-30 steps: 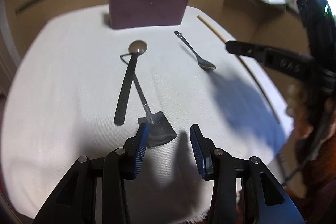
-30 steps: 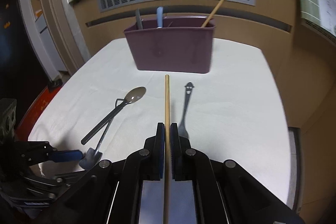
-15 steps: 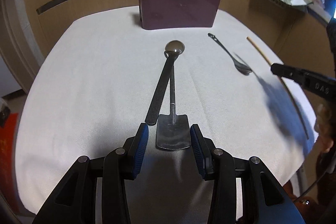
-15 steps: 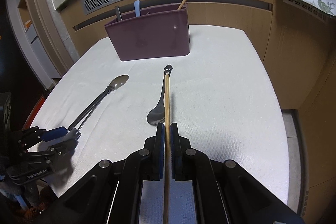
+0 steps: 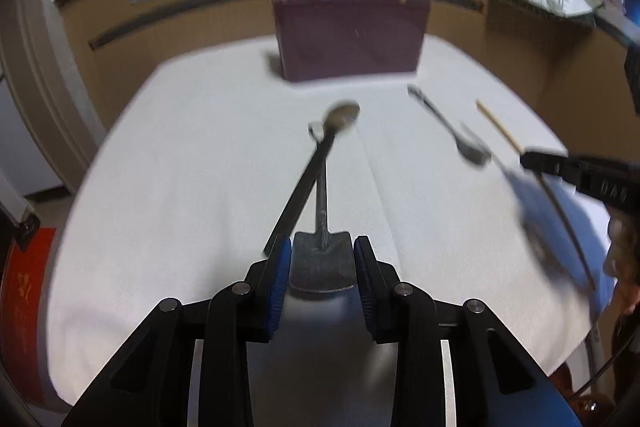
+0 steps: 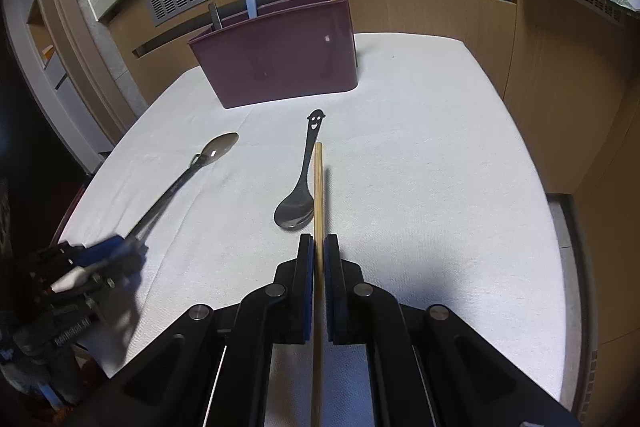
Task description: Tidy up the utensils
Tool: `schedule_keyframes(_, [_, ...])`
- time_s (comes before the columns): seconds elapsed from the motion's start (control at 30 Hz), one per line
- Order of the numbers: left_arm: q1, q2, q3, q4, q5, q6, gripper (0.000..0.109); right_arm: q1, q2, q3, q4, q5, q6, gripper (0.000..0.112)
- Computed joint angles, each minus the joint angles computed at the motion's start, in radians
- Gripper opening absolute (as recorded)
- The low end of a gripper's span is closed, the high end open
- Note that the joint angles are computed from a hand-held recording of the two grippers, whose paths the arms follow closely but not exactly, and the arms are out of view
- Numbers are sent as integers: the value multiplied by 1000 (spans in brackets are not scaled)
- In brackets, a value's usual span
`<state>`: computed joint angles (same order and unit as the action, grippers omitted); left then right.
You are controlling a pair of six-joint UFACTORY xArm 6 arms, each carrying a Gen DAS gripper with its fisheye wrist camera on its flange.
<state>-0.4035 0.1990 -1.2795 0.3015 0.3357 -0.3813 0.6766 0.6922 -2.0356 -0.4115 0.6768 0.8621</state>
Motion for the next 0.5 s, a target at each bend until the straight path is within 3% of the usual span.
schedule_keyframes(0.23, [51,-43,-12,169,-156,-138,33,7,-10,-7,-34,8,19,4])
schedule_keyframes(0.5, [71,-78,9,113,-202,-104,32,9,-27,5,-65,9,39,4])
